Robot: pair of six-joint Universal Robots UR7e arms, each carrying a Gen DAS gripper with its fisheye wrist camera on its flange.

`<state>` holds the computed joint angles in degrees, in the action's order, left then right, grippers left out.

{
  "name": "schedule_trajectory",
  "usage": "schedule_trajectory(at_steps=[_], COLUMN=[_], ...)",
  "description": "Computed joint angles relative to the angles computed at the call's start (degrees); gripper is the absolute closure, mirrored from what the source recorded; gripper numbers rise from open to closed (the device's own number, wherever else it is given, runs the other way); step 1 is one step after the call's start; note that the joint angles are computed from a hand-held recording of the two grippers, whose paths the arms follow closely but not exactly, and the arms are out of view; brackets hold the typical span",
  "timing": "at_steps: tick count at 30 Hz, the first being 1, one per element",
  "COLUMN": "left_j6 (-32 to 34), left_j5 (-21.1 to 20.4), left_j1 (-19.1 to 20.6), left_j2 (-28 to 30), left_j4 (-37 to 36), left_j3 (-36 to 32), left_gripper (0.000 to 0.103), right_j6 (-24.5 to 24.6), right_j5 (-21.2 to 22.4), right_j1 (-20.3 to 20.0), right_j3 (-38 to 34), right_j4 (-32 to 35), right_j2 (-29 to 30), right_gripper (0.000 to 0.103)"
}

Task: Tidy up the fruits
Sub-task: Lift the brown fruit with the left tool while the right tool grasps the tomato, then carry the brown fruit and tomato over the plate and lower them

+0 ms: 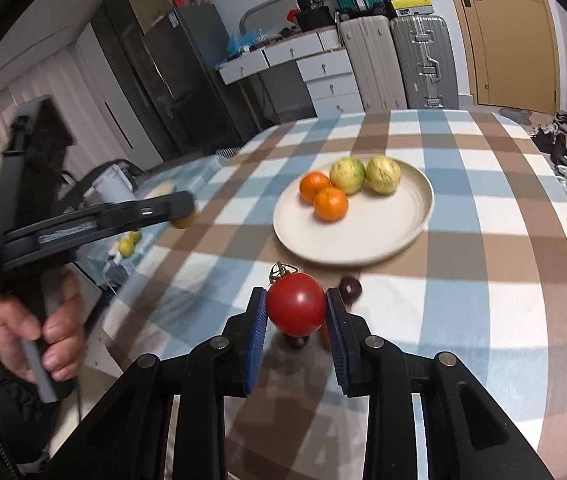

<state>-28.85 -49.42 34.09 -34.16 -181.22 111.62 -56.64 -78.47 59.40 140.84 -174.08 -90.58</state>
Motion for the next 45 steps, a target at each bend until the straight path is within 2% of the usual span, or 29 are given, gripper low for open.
schedule_trajectory(at_steps=[7, 18, 26, 33, 45], left_j6=[4.4, 9.0, 9.3, 8.1, 7.8], left_j5=[-1.0, -5.5, -8.8, -12.6, -11.3], left_j1=[4.8, 11.6, 14.4, 15.8, 15.3], left_j2=[3.5, 9.8, 11.1, 11.7, 12.1], left_j4=[6.6, 11.7, 12.3, 13.1, 13.2], left_j3=[-9.5, -20.9, -22.2, -23.0, -23.4], left_gripper=[0.082, 0.082, 0.082, 0.082, 0.082], right_j6=[2.7, 4.5, 4.5, 3.3, 5.5], right_j5=[-1.4, -9.3, -13.1, -15.5, -17.0], right_j1=[4.6, 10.6, 11.8, 12.6, 13.0], right_j3=[-4.9, -14.7, -18.0, -18.0, -18.6], right_j4=[-1.4, -2.8, -4.2, -7.2, -8.4], right_j2=[4.9, 19.6, 25.3, 27.0, 28.3], right_gripper=[0.073, 0.073, 0.073, 0.073, 0.073])
